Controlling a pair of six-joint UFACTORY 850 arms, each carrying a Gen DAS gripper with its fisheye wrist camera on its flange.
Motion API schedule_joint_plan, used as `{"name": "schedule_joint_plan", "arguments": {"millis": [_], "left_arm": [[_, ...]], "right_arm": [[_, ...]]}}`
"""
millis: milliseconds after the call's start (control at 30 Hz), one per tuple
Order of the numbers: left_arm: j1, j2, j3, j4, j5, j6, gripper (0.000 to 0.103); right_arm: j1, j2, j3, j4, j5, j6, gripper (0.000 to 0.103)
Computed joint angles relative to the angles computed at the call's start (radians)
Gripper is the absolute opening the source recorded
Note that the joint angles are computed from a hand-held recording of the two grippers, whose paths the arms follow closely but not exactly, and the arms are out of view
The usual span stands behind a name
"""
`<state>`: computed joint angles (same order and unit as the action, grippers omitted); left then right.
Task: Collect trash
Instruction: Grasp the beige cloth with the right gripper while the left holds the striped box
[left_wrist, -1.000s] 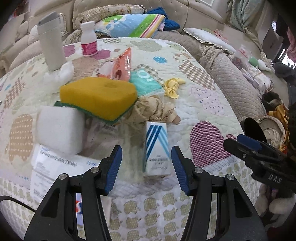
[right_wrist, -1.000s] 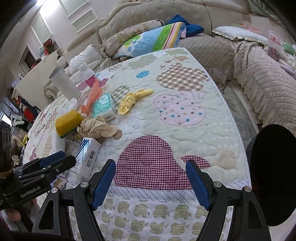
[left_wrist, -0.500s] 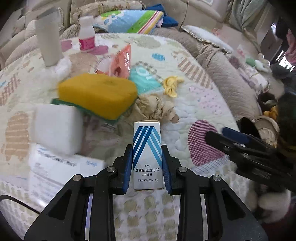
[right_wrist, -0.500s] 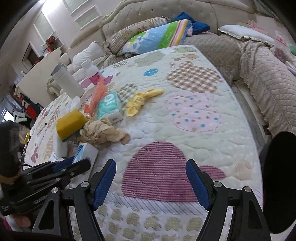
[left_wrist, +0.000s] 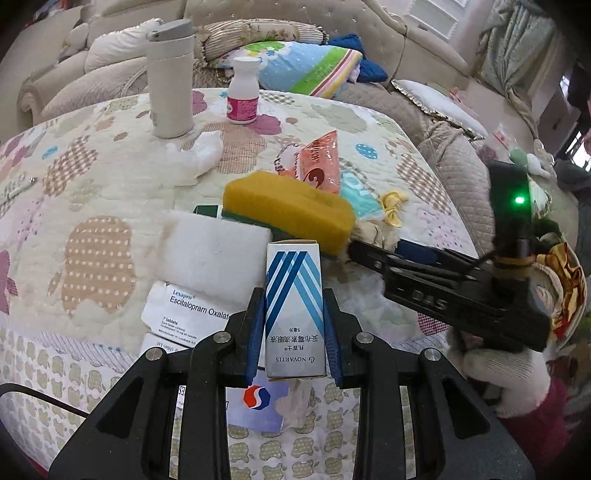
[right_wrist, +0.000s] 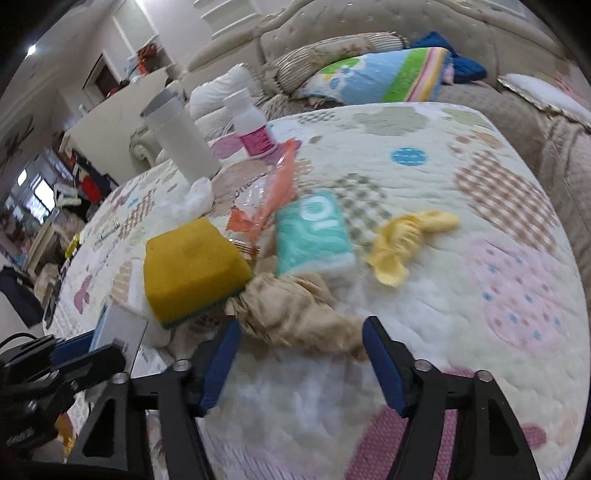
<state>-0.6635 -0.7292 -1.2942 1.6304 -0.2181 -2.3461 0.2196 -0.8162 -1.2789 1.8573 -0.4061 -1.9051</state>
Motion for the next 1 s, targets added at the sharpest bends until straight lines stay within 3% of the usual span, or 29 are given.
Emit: {"name": "schedule_joint_plan", "arguments": {"millis": [100, 200, 500, 1000], "left_arm": [[-0.001, -0.001, -0.001, 0.02, 0.003, -0.026, 0.027], [-0.007, -0.001, -0.005, 0.032, -0.007, -0.028, 0.027], [-0.037, -0.032, -0.063, 0.052, 0.005, -0.026, 0.027], [-0.117, -0.134, -0.276, -0.308, -0.042, 0.431, 0.027]], "right_arm": [[0.004, -0.021, -0.023, -0.054, -0.03, 0.026, 0.038], [0.001, 0.004, 0.015, -0.018, -0.045, -0.035, 0.029], [-0.096, 0.145, 0.219, 0.136, -0.11, -0.212, 0.028], [-0.223, 0.252, 0.363, 0.266, -0.175, -0.319, 0.028]]}}
